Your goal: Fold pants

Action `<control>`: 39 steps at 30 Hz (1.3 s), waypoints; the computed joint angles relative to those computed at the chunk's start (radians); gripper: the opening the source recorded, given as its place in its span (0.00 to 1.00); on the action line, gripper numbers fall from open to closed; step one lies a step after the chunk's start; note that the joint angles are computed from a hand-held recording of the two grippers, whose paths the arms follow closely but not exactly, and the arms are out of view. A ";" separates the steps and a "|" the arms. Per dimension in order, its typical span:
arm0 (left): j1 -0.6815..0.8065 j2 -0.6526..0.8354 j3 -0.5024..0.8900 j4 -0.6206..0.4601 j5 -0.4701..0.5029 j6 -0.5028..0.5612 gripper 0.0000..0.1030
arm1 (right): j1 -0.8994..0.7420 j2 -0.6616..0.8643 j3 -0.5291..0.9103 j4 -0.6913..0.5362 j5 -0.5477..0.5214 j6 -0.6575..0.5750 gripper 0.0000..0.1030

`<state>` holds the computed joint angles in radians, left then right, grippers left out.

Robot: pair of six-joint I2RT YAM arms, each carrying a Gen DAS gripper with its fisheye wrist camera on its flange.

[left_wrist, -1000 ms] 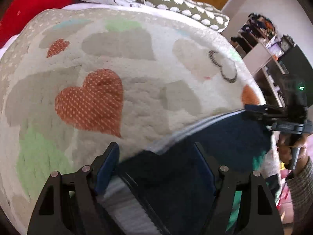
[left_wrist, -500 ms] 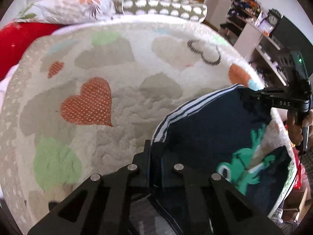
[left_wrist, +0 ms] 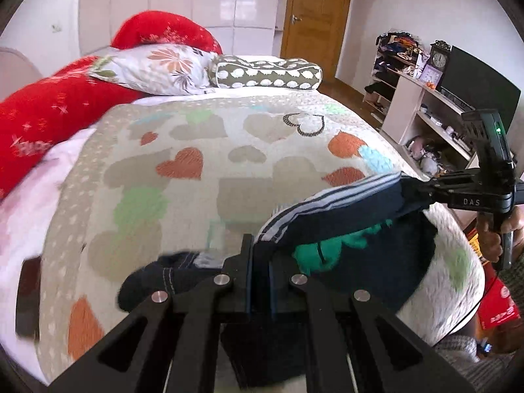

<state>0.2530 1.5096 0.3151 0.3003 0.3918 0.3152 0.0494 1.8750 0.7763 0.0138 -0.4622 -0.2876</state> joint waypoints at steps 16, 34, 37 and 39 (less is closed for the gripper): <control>0.496 0.034 -0.082 -0.241 0.324 0.180 0.49 | -0.106 0.031 -0.489 0.457 -0.089 0.056 0.35; 0.047 0.380 0.088 0.169 -0.351 -0.188 0.57 | -0.267 -0.024 -0.423 0.449 -0.035 0.153 0.48; 0.073 0.462 0.054 0.274 -0.404 -0.210 0.50 | -0.173 -0.038 -0.406 0.433 0.050 0.142 0.10; 0.167 0.490 0.046 0.292 -0.315 -0.218 0.50 | -0.155 -0.077 -0.415 0.444 0.074 0.156 0.09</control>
<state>0.4201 1.9992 0.3610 0.5927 0.0766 0.0968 -0.1059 1.7976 0.3612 0.4574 -0.3884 -0.1321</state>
